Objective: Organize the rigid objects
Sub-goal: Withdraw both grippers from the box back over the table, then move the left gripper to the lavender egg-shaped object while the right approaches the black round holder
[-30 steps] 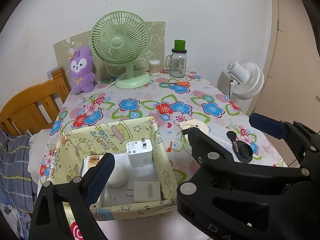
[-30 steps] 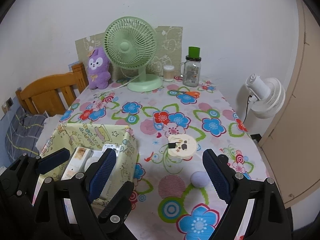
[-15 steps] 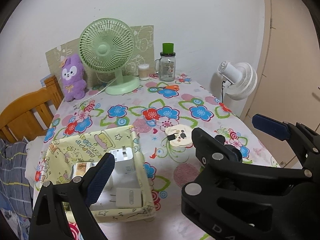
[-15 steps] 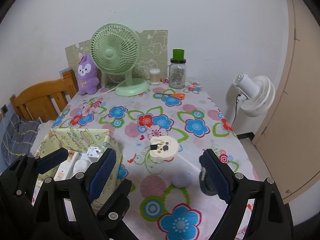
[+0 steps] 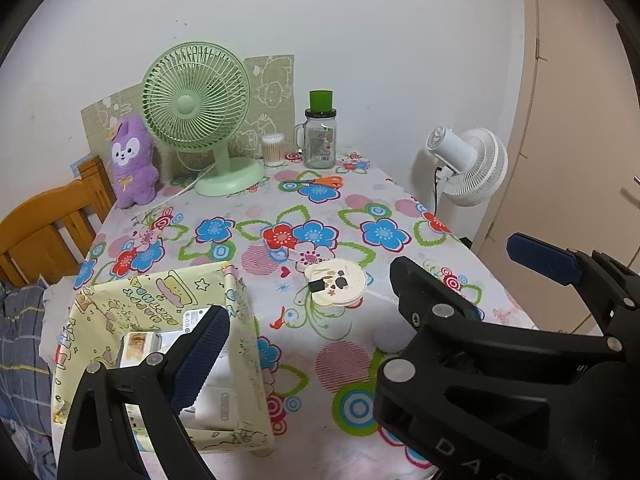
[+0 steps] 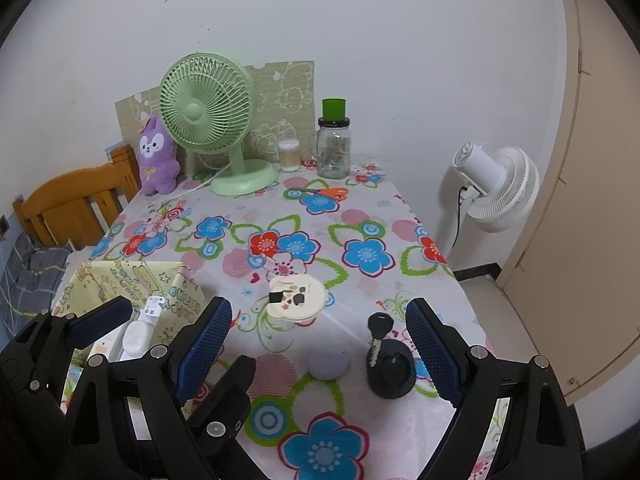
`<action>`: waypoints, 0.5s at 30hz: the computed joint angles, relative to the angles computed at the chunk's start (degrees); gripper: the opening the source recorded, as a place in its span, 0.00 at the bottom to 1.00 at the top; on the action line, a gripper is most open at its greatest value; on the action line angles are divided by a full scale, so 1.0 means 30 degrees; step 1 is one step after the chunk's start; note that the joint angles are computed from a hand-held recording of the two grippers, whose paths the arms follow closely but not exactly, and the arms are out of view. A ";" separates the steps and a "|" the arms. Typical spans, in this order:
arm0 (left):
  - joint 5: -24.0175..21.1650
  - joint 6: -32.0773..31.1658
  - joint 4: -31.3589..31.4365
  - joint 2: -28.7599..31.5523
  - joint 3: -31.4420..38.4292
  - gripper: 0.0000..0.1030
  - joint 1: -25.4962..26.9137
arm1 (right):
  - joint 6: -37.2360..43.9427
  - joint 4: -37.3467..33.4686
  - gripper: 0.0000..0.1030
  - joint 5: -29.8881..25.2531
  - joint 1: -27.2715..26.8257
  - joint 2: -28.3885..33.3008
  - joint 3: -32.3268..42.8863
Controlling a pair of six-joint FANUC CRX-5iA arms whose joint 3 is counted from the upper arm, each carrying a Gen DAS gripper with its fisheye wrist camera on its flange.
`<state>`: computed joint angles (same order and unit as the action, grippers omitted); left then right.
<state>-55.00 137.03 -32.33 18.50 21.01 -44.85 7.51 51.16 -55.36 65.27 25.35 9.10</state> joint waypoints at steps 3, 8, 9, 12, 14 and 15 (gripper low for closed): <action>-0.0138 0.0667 -0.0466 0.0269 0.0299 0.94 -0.0223 | -0.0128 0.0007 0.88 0.0237 -0.0146 -0.0200 -0.0373; -0.0274 0.0669 -0.0341 0.0844 0.0783 0.94 -0.0279 | -0.0515 0.0048 0.88 0.0428 -0.0384 -0.0445 -0.1027; -0.0299 0.0636 -0.0330 0.0959 0.0871 0.94 -0.0303 | -0.0608 0.0043 0.88 0.0518 -0.0438 -0.0518 -0.1203; -0.0318 0.0464 -0.0029 0.1365 0.1123 0.93 -0.0277 | -0.0672 -0.0348 0.88 0.0838 -0.0654 -0.0635 -0.1538; -0.0344 0.0317 0.0171 0.1624 0.1280 0.91 -0.0261 | -0.0747 -0.0582 0.88 0.0838 -0.0783 -0.0664 -0.1722; -0.0351 0.0278 0.0178 0.1750 0.1350 0.91 -0.0292 | -0.0854 -0.0561 0.88 0.0885 -0.0836 -0.0704 -0.1880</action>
